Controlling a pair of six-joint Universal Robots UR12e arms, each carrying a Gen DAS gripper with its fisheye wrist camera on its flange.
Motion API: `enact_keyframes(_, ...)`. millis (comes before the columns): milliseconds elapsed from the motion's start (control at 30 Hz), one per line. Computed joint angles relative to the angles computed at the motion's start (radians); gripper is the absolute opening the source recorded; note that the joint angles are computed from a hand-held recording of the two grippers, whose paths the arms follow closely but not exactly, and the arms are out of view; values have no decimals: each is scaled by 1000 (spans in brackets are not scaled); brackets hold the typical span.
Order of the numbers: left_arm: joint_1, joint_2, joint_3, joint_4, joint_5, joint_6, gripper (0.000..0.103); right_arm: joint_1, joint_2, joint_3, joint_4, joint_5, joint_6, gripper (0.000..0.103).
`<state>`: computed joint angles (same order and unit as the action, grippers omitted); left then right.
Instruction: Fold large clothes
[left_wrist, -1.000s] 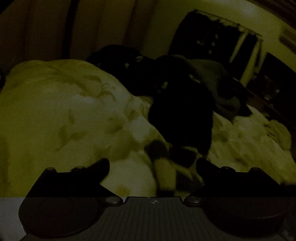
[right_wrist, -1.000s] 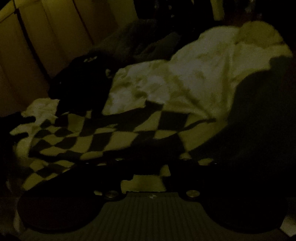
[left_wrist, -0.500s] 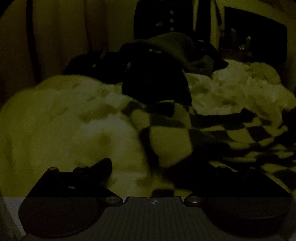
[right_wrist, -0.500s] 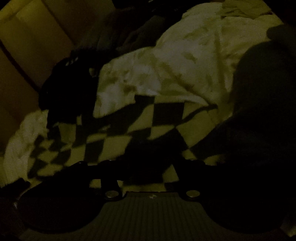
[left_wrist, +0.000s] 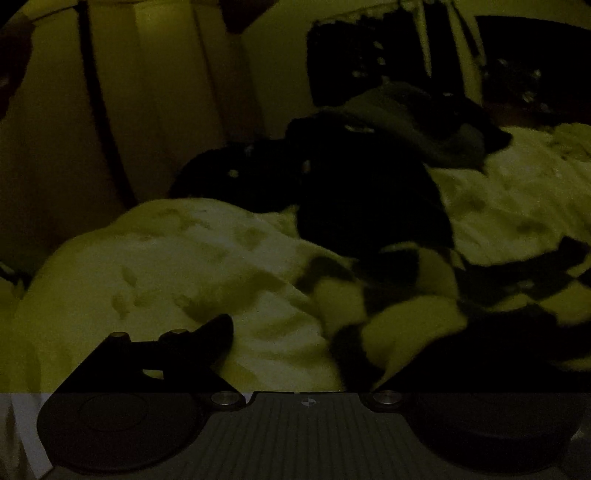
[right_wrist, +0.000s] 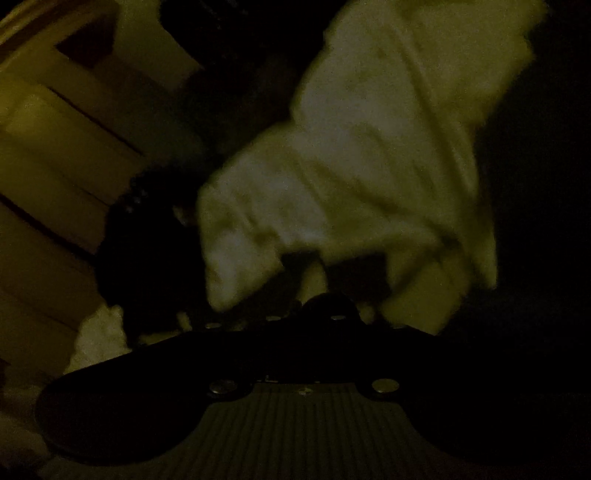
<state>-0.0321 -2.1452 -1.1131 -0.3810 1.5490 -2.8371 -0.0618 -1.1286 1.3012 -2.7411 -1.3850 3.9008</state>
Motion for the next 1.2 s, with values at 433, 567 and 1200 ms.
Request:
enact_keyframes(433, 9, 14, -28, 2, -19, 36, 103, 7, -47, 28, 67, -137, -172, 2)
enact_keyframes(567, 5, 13, -19, -23, -6, 39, 103, 0, -38, 34, 84, -59, -134, 8)
enact_keyframes(1200, 15, -14, 38, -54, -13, -21, 103, 2, 76, -74, 63, 38, 90, 12)
